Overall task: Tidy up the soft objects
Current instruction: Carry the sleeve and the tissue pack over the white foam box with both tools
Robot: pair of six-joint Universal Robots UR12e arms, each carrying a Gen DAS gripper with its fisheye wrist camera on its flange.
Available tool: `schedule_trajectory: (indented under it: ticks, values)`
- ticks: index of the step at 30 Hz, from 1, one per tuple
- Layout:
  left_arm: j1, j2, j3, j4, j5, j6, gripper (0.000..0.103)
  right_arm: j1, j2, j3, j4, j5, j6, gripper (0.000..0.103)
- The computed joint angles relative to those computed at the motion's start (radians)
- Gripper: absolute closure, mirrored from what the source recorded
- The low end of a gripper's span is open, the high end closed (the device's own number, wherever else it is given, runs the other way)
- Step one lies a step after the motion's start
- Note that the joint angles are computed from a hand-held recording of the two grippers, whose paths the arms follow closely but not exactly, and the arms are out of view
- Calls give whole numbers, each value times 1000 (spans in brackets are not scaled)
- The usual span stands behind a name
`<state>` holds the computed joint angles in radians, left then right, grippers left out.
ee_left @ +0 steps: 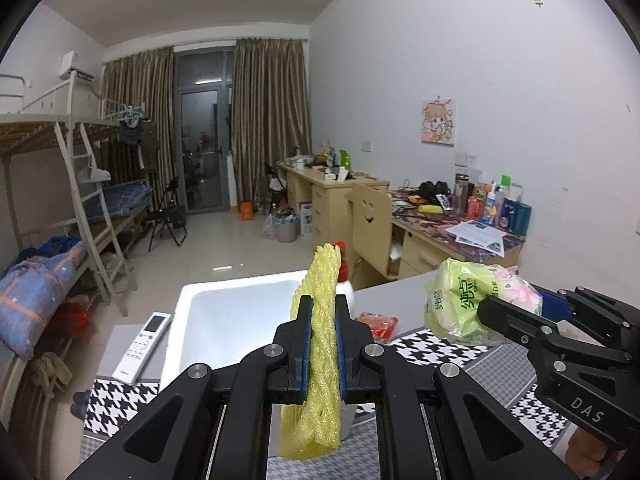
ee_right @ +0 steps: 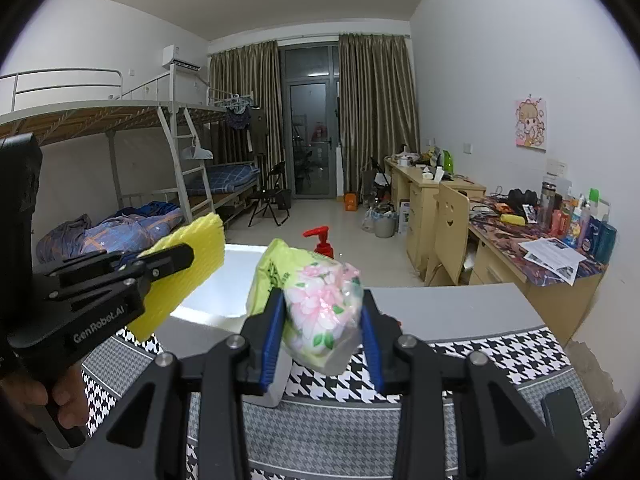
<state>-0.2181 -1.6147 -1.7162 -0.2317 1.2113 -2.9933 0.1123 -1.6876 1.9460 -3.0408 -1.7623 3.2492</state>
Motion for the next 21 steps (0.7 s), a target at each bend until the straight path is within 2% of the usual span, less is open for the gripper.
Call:
schedule_trajectory:
  ticks: [14,21]
  values:
    - [3,-40,44,-10,78,-22,93,-2,47,-66,41,42,-27,62]
    - [5,-60,68,-27,95,-25,93,4,69,-96,64,52,-40,62]
